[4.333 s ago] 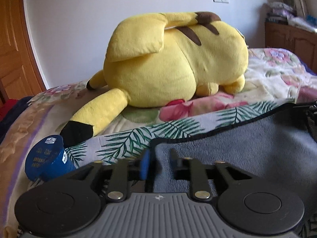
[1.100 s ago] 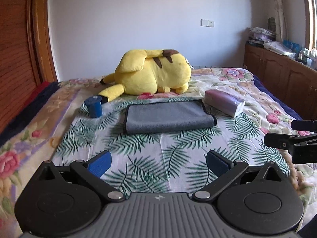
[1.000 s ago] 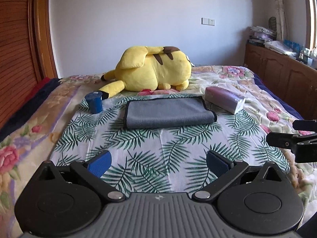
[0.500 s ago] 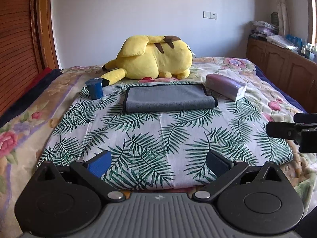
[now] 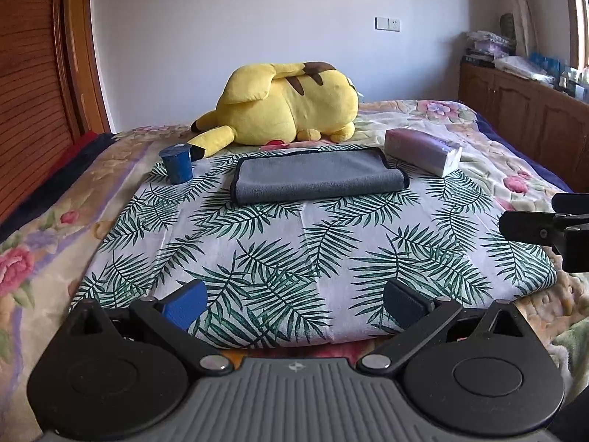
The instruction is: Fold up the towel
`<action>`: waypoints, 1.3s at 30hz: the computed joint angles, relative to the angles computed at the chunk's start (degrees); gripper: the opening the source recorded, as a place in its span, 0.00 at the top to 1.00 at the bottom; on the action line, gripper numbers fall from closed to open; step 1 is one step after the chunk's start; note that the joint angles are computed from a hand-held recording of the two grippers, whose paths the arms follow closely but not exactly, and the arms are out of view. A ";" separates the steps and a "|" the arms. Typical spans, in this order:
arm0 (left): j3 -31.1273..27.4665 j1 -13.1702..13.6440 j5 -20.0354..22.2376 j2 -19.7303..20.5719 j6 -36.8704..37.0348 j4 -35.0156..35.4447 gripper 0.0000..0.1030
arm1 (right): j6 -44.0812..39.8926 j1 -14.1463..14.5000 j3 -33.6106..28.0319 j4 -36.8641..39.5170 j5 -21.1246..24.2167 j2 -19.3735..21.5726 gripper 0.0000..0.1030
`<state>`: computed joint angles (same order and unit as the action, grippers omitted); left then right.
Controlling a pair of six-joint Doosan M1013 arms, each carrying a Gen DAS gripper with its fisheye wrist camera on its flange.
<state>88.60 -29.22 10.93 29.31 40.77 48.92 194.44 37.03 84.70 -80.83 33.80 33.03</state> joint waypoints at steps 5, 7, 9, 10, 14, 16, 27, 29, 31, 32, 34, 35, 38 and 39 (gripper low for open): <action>0.61 0.10 -1.02 -0.20 -6.27 6.93 0.00 | 3.27 0.13 0.57 -3.14 0.66 -0.14 0.00; 0.89 0.14 -1.45 -0.34 -9.45 10.06 0.00 | 4.36 0.14 0.80 -4.19 0.96 -0.20 0.00; 1.09 0.17 -1.72 -0.48 -13.16 13.53 0.00 | 5.01 0.22 0.87 -4.75 1.65 -0.17 0.00; 1.25 0.21 -1.98 -0.58 -15.90 16.06 0.00 | 5.28 0.28 0.91 -5.01 2.07 -0.17 0.00; 1.94 0.23 -2.52 -1.02 -27.81 27.39 0.00 | 7.47 0.50 1.39 -7.20 3.22 -0.31 0.00; 2.25 0.27 -2.66 -1.25 -34.84 34.17 0.00 | 7.92 0.54 1.47 -7.69 3.60 -0.30 0.00; 3.44 0.21 -1.86 -2.00 -59.44 59.50 0.00 | 11.13 0.86 1.97 -10.77 5.60 -0.36 0.00; 3.62 0.21 -1.70 -2.12 -63.27 63.38 0.00 | 11.40 0.90 1.97 -11.10 5.92 -0.34 0.00; 3.76 0.22 -1.53 -2.20 -66.27 66.36 0.00 | 11.68 0.96 1.95 -11.42 6.22 -0.29 0.00; 3.80 0.24 -1.44 -2.25 -67.59 67.62 0.00 | 11.87 0.99 1.97 -11.62 6.39 -0.29 0.00; 3.95 0.33 -1.39 -2.36 -70.05 69.96 0.00 | 12.43 1.04 2.08 -12.22 6.75 -0.30 0.00; 3.98 0.37 -1.34 -2.40 -71.02 70.84 0.00 | 12.77 1.06 2.18 -12.61 6.94 -0.34 0.00; 4.06 0.34 -1.06 -2.48 -73.33 72.87 0.00 | 13.44 1.09 2.39 -13.33 7.35 -0.40 0.00; 4.10 0.33 -0.94 -2.51 -74.14 73.63 0.00 | 13.53 1.11 2.41 -13.44 7.44 -0.41 0.00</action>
<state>92.71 -28.88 9.99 26.80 -33.37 122.55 207.96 38.14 87.11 -94.27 41.24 32.62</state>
